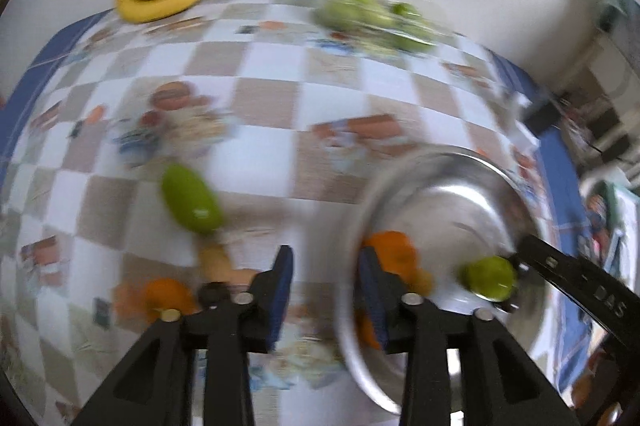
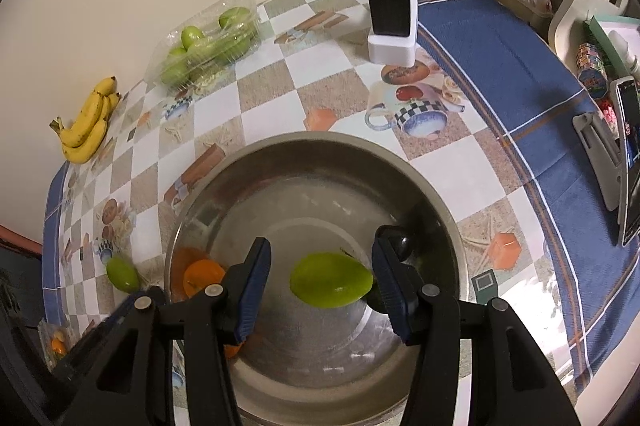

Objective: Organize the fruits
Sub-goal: 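Open the left tool to drop the yellow fruit while the right tool releases the mango into the bowl, then move both open tools back from the bowl to the remaining fruit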

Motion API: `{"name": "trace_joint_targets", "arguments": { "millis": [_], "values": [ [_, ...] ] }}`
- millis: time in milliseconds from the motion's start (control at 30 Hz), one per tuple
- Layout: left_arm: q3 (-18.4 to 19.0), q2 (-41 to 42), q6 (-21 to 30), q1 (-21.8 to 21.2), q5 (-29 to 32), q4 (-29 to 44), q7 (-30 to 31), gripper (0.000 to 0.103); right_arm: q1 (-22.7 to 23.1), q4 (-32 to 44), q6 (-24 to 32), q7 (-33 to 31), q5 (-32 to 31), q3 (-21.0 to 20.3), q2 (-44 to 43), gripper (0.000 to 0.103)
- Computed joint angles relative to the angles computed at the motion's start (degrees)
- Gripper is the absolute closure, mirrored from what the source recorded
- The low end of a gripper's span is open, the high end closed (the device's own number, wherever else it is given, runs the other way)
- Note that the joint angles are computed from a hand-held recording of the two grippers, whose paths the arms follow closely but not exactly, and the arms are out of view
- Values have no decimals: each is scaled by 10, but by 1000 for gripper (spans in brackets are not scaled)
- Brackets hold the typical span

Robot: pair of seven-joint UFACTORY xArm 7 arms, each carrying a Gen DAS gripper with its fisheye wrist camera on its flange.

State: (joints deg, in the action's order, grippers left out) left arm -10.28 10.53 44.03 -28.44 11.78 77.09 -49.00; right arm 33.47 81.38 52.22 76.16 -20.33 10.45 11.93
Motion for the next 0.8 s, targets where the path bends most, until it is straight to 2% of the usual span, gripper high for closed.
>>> {"name": "trace_joint_targets", "arguments": {
  "millis": [100,167,300,367,800],
  "values": [
    [10,-10,23,0,28,-8,-37,40,1,6,7,-6,2,0,7,45],
    [12,-14,36,3,37,-13,-55,32,3,8,10,-6,0,-1,10,31],
    [11,-19,47,10,47,-20,-77,20,6,15,19,-14,-2,-2,18,30],
    [11,-19,48,13,50,-23,-86,16,8,19,23,-15,-3,-3,22,21],
    [8,-27,41,19,69,-35,-104,1,16,30,26,-26,-7,-7,34,14]
  ]
}}
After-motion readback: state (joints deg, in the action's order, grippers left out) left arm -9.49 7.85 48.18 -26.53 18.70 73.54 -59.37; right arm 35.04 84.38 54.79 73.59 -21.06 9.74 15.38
